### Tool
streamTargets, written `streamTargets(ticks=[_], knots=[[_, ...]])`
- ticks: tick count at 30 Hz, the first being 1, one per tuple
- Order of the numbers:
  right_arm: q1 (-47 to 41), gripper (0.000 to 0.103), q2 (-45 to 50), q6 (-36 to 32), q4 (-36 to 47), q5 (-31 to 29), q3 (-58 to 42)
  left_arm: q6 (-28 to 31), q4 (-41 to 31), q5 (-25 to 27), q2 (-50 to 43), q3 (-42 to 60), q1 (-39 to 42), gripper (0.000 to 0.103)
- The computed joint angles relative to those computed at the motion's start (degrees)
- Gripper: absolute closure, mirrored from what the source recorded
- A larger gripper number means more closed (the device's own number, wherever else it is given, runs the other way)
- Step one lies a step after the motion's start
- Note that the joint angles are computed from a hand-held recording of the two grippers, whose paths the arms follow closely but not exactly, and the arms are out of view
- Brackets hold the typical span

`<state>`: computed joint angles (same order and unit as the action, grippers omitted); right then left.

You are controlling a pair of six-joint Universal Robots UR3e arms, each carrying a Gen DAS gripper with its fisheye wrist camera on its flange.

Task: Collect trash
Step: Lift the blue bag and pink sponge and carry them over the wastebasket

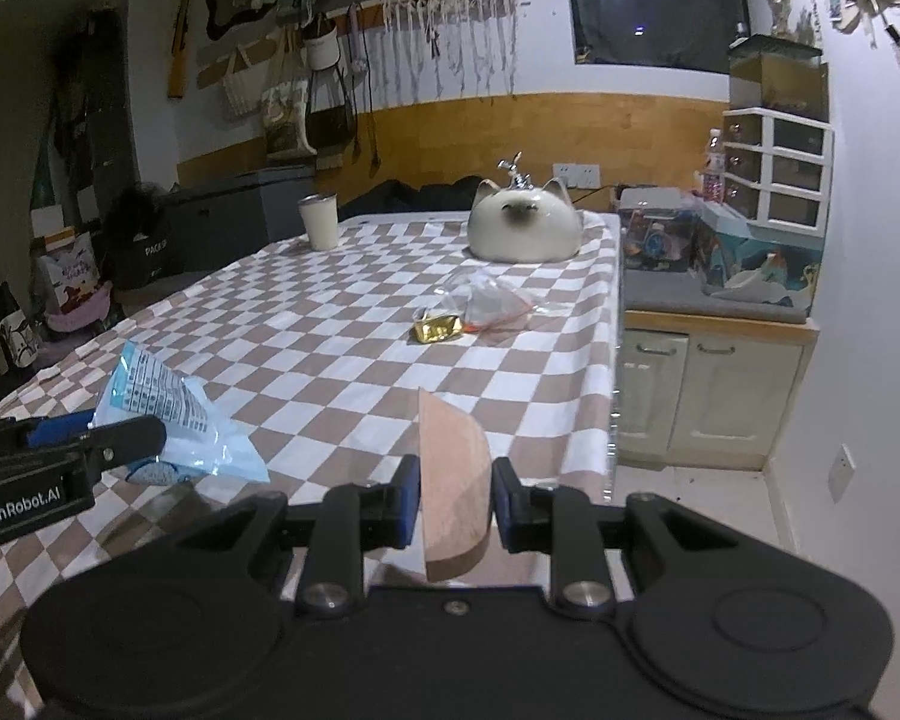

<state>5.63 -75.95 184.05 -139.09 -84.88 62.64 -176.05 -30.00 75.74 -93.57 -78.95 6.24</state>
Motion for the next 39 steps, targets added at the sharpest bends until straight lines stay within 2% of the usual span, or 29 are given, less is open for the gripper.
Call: streamTargets(ticks=[9,19,29,35,39], knots=[[-5.68,0.077,-11.01,-0.62,-3.9,3.74,12.72,-1.49,0.44,4.34,1.16,0.65,-6.57,0.065],[-19.71,0.077,-25.84,-3.62,-3.83,12.17,26.81,-2.69,0.87,10.83,-3.33,5.54,-18.33,0.066],[-40.45,0.077,-38.69,-11.13,2.74,26.79,36.7,-5.16,-0.54,17.14,-12.24,14.61,-29.82,0.066],[-54.11,0.077,-44.96,-17.99,10.64,36.09,40.47,-6.45,-3.25,19.16,-18.88,22.59,-35.07,0.066],[-60.55,0.077,-46.73,-22.82,15.32,39.73,41.37,-8.14,-4.41,19.77,-23.75,28.23,-38.08,0.066]])
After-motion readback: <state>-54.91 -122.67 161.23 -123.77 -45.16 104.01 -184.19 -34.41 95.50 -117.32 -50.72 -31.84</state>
